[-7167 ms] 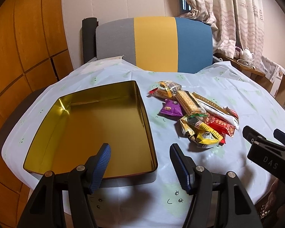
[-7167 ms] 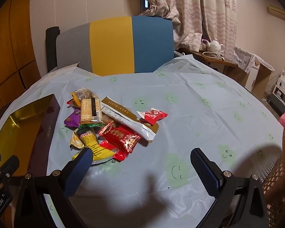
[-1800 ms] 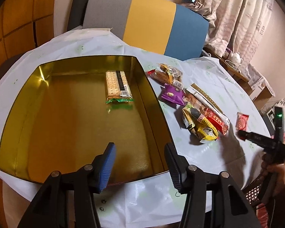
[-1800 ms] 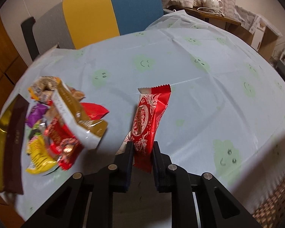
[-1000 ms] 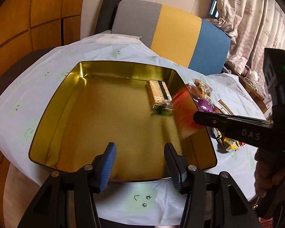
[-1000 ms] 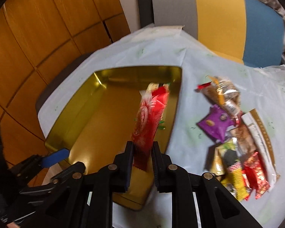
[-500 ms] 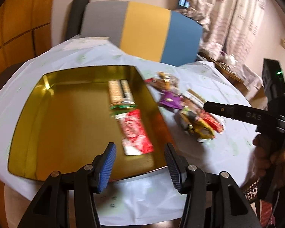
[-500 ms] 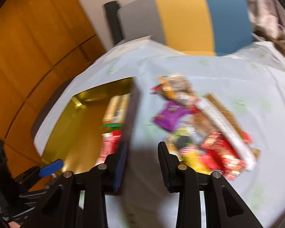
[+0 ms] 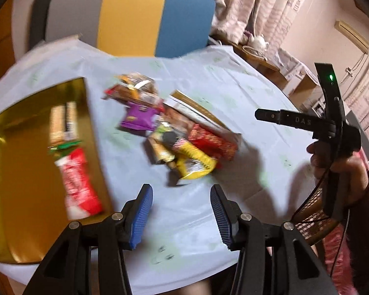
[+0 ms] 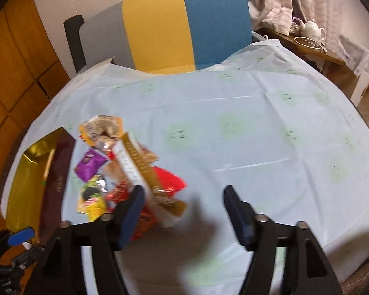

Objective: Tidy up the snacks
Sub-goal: 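Grasp the yellow printed snack packet with the left tool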

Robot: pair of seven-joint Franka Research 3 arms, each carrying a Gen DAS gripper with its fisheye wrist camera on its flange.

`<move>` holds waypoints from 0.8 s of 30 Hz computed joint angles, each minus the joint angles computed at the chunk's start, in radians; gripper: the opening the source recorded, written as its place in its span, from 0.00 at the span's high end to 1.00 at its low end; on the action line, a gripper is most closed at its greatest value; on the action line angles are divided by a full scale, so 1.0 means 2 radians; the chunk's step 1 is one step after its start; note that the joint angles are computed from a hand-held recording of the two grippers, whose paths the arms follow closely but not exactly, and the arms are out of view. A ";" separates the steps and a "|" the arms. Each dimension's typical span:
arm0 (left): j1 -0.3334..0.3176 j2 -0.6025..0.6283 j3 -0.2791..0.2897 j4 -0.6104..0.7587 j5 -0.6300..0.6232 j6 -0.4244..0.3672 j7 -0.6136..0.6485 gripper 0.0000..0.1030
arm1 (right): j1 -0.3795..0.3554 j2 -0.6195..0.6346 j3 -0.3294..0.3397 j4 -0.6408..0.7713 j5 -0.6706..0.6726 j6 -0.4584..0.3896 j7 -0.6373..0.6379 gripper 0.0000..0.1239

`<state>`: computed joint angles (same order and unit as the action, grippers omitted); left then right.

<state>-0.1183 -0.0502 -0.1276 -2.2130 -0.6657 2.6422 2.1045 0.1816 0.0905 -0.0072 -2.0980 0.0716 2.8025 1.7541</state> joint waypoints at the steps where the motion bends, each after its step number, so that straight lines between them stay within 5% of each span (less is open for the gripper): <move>1: 0.000 0.017 -0.003 0.021 0.019 -0.008 -0.034 0.52 | -0.004 0.003 -0.003 0.004 0.002 -0.008 -0.009 0.37; 7: 0.010 0.107 -0.020 0.125 0.107 -0.073 -0.177 0.51 | -0.021 0.016 -0.013 0.015 0.034 -0.026 -0.011 0.33; 12: 0.020 0.151 -0.030 0.164 0.161 -0.068 -0.283 0.51 | -0.035 0.019 0.001 0.018 0.113 -0.012 -0.056 0.33; 24: 0.016 0.192 -0.045 0.197 0.276 -0.032 -0.351 0.44 | -0.032 0.025 0.008 0.024 0.187 -0.010 -0.119 0.33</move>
